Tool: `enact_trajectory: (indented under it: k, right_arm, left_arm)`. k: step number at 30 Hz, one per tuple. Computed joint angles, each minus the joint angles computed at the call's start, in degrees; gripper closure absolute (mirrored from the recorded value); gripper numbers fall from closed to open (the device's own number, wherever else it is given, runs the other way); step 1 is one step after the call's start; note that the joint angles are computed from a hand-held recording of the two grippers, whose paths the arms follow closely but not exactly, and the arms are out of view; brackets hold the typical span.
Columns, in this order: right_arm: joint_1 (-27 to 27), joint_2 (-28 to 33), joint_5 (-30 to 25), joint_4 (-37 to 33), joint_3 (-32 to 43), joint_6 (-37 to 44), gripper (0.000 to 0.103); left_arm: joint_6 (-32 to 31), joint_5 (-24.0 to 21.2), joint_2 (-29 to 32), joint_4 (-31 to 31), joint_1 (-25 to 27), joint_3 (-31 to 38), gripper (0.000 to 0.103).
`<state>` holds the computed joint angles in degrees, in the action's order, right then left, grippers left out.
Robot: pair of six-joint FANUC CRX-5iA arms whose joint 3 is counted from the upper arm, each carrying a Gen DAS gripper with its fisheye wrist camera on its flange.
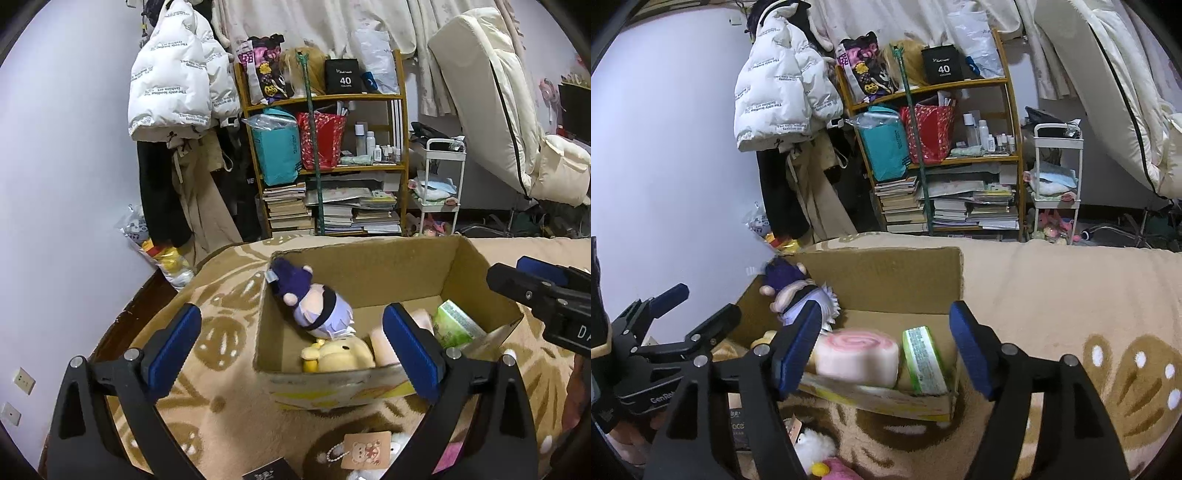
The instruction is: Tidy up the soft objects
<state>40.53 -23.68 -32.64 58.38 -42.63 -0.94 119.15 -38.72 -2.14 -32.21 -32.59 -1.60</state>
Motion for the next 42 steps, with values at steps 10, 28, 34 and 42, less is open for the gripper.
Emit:
enact_trajectory:
  k: [10,28,34,42]
  right_arm:
    - [4.8,-1.9,-5.8,-4.6,0.9,3.5,0.012]
    - [17.9,-7.6,-19.8,-11.7,1.7,7.9,0.011]
    - [21.0,-8.2,-23.6,-14.4,2.4,8.4,0.011]
    - [21.4,-7.6,-25.1,-17.4,3.3,9.3,0.011]
  left_arm:
    - [1.8,-4.7,-3.7,-2.4,-1.3,-1.4,0.005]
    - [-0.1,-14.5,-9.8,-0.5,-4.0,-4.6,0.005]
    - [-1.7,-16.3,-10.3,1.3,-4.3,-5.1,0.005]
    - [-5.9,-15.8,-9.6,6.0,-2.2,-6.0,0.005]
